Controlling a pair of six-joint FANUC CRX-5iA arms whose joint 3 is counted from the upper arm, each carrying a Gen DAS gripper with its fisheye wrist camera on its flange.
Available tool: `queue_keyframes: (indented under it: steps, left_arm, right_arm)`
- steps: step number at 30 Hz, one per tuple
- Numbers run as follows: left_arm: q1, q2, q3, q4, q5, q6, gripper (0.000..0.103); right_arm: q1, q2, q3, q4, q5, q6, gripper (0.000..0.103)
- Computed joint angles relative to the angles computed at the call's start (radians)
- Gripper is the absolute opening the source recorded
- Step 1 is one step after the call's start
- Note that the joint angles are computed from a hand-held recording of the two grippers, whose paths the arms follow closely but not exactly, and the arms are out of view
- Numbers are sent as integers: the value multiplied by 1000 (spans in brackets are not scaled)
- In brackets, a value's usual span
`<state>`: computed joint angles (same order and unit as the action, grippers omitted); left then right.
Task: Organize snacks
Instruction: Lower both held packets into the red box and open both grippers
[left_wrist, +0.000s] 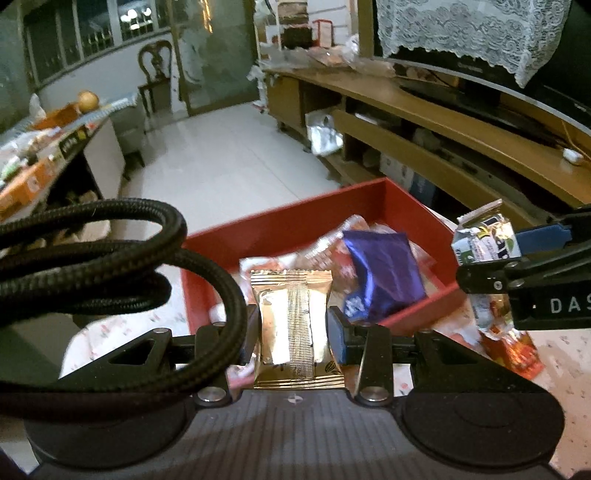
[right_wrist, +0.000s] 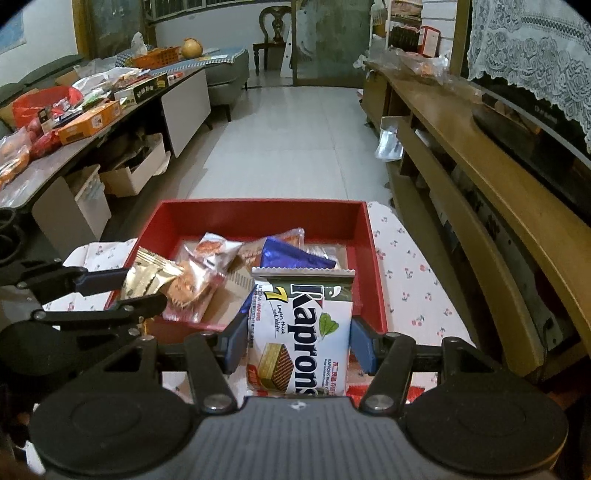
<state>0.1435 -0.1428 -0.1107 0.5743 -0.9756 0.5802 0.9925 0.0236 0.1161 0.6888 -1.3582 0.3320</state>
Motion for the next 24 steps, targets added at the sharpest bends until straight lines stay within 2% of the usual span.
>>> queue_keyframes:
  steps: [5,10,13,15,24]
  left_arm:
    - [-15,5,-3,-5,56,17,48]
    - [-46,-9,-35,-20,182,5,48]
    - [-66,-39,-86,-14,297,-50,48]
    - [-79,-43,-104,1,345,-84,48]
    - [-83,21,-21,-83,263,26,48]
  right_arm:
    - [-25,21,21,8,19,19,76]
    - [-53,43,41,2,33,36,76]
    - [-68,54,49,-7,39,45,76]
    - [-78,66,61,-16,36,60,76]
    - [-118,99,85,-55,49,87,76]
